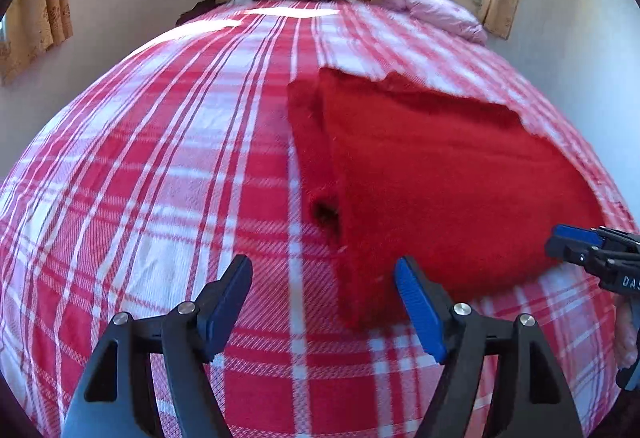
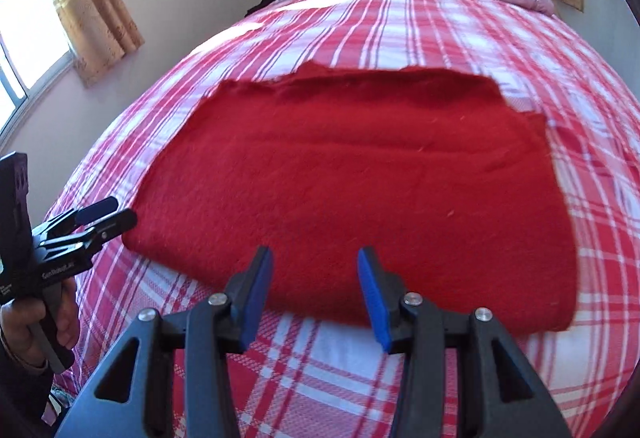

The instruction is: Fold small clothes

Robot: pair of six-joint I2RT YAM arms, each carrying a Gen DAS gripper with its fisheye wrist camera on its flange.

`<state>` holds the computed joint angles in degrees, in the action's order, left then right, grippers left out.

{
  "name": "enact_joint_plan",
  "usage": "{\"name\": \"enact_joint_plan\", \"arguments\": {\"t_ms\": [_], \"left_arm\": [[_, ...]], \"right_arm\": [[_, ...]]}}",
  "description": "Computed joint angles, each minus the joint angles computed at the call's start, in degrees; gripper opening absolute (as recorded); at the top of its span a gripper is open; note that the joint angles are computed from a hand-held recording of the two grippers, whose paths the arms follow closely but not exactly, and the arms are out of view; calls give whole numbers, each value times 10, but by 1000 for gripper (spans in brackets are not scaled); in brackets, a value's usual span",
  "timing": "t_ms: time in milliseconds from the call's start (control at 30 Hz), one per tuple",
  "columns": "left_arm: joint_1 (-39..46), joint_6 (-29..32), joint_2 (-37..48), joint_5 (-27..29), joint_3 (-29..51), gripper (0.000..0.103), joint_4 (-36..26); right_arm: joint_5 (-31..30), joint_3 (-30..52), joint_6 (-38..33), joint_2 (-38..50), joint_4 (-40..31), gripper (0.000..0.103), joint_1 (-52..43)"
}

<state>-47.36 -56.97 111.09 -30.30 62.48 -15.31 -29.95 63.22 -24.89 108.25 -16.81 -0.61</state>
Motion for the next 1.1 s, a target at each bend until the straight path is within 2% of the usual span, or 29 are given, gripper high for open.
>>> {"name": "enact_joint_plan", "arguments": {"t_ms": [100, 167, 300, 367, 433, 533, 600, 667, 767, 833, 933, 1033, 1100], "left_arm": [[-9, 0, -5, -6, -32, 76, 40], [-8, -4, -13, -3, -38, 76, 39], [-15, -31, -46, -51, -62, 76, 47], [-4, -34, -41, -40, -55, 76, 31], [14, -28, -24, -4, -49, 76, 25], [13, -19, -32, -3, -62, 77, 43], [14, -13, -42, 3, -77, 77, 56], [18, -19, -56, 5, -98, 77, 78], [22, -48, -85, -28, -125, 77, 68], [33, -73, -112, -44, -156, 77, 74], [57, -97, -132, -27, -189, 77, 79], [52, -97, -142, -29, -219, 77, 111], [42, -99, -137, -37, -215, 77, 104]], "right_arm": [[30, -20, -11, 15, 25, 48, 10], [36, -40, -20, 7, 51, 48, 11], [30, -27, -2, -4, 31, 49, 17], [26, -37, 2, -19, 40, 49, 38], [35, -43, 5, -24, 49, 49, 64], [64, -41, -6, -5, 57, 49, 110], [103, -57, -5, 4, 98, 51, 132], [99, -54, -2, 5, 93, 51, 128], [80, -47, 7, -4, 72, 49, 114], [72, -66, 10, -27, 81, 50, 115], [81, -118, -6, -75, 122, 54, 142], [109, -170, -33, -108, 166, 55, 194], [148, -199, -45, -118, 204, 55, 239]]}}
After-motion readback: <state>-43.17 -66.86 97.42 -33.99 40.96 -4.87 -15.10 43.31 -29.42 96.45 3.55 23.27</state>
